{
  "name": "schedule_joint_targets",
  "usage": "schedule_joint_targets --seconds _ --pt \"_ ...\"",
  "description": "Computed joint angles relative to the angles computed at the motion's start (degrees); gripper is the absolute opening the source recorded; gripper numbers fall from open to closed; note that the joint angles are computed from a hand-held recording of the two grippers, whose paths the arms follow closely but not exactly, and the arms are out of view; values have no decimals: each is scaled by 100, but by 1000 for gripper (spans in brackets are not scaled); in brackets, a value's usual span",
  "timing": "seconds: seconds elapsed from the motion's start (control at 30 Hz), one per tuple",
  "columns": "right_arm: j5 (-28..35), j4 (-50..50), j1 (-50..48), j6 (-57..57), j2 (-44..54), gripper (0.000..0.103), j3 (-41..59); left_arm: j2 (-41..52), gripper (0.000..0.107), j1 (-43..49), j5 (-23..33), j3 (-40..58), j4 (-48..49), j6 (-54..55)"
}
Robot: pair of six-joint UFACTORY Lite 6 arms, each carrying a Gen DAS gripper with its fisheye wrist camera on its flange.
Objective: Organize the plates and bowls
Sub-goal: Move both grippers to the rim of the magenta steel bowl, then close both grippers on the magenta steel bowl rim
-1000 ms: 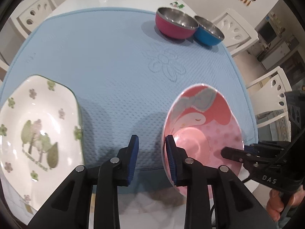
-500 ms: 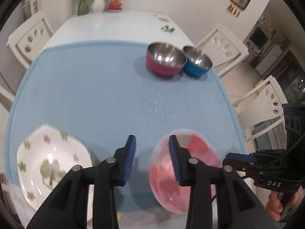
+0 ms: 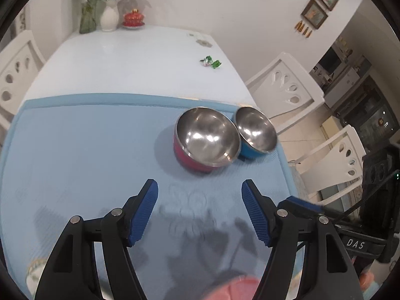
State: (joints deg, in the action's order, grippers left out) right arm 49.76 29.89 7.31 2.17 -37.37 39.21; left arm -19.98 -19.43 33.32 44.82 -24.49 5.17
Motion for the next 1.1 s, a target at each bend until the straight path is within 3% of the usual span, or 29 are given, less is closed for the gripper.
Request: schedule_joint_targets --seconds 0.23,0.43,0.6,0.7,0.87,1.1 --pt "-933 659 -265 -728 1891 54 333 2421 67 210 -508 1204 -1122 1313" --pt "-1336 1114 -362 -1262 2973 54 722 3803 66 229 -602 2136 -1563 1790" --pt "-1645 1236 -314 -1434 3535 54 987 4419 64 202 -612 2606 -1633 1934" --pt "-1768 1338 -267 -1545 3778 53 1078 4640 53 238 -566 2735 -1775 2138" --pt "-2011 1187 -50 -1443 3992 41 1106 4880 32 235 -592 2766 -2012 2454" --pt "-2277 667 221 -923 3979 29 1047 4667 21 269 -810 2405 -2229 2757"
